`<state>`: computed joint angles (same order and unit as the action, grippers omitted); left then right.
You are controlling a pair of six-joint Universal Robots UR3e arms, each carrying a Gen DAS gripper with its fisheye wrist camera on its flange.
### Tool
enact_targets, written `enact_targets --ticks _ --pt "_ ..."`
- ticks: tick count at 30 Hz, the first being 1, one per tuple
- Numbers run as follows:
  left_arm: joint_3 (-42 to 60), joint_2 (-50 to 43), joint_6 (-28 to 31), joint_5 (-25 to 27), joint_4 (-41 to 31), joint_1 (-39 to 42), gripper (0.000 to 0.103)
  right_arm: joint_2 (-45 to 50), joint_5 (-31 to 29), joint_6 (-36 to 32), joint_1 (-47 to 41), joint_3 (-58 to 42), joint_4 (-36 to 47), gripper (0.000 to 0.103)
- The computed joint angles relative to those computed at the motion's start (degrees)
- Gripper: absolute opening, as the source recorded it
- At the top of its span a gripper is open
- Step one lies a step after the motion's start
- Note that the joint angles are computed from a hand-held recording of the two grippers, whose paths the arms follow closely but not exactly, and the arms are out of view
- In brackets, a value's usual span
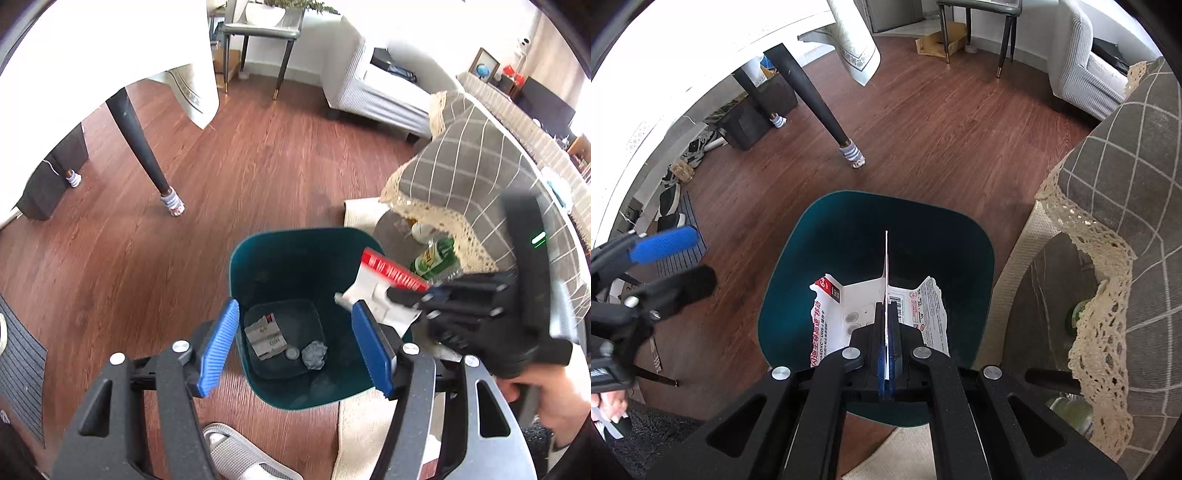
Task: Collect trash
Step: 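Carry the lid and box over the teal bin and open both grippers, then move both tools back toward the table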
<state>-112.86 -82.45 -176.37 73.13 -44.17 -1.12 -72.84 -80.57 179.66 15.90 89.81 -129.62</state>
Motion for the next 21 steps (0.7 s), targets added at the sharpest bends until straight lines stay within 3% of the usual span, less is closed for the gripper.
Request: enact_targets --ticks 3,6,7,8,10,21 --pt "0.6 1.8 0.1 -1.4 -1.0 1.1 0.066 1.5 -1.1 0.4 0.7 -0.2 0.3 0.001" --pt "1.8 2.5 0.6 0.1 -1.6 0.5 0.052 2.3 -2.6 1.1 1.5 0.2 -0.6 0.004" --pt "2.2 2.7 0.9 0.5 -1.8 0.3 0.047 2.4 -2.6 1.1 1.5 0.4 -0.6 0.014" --pt "2.7 2.8 1.0 0.2 -2.1 0.4 0.047 2.4 -2.8 1.0 1.6 0.6 -0.7 0.035" --pt "3.6 3.3 1.2 -0.9 -2.9 1.0 0.047 2.4 -3.9 0.6 2.1 1.2 -1.5 0.051" --pt "8.7 4.8 -0.1 -1.5 -3.5 -0.9 0.047 -4.0 -1.2 -2.2 -1.4 5.9 -1.9 0.051"
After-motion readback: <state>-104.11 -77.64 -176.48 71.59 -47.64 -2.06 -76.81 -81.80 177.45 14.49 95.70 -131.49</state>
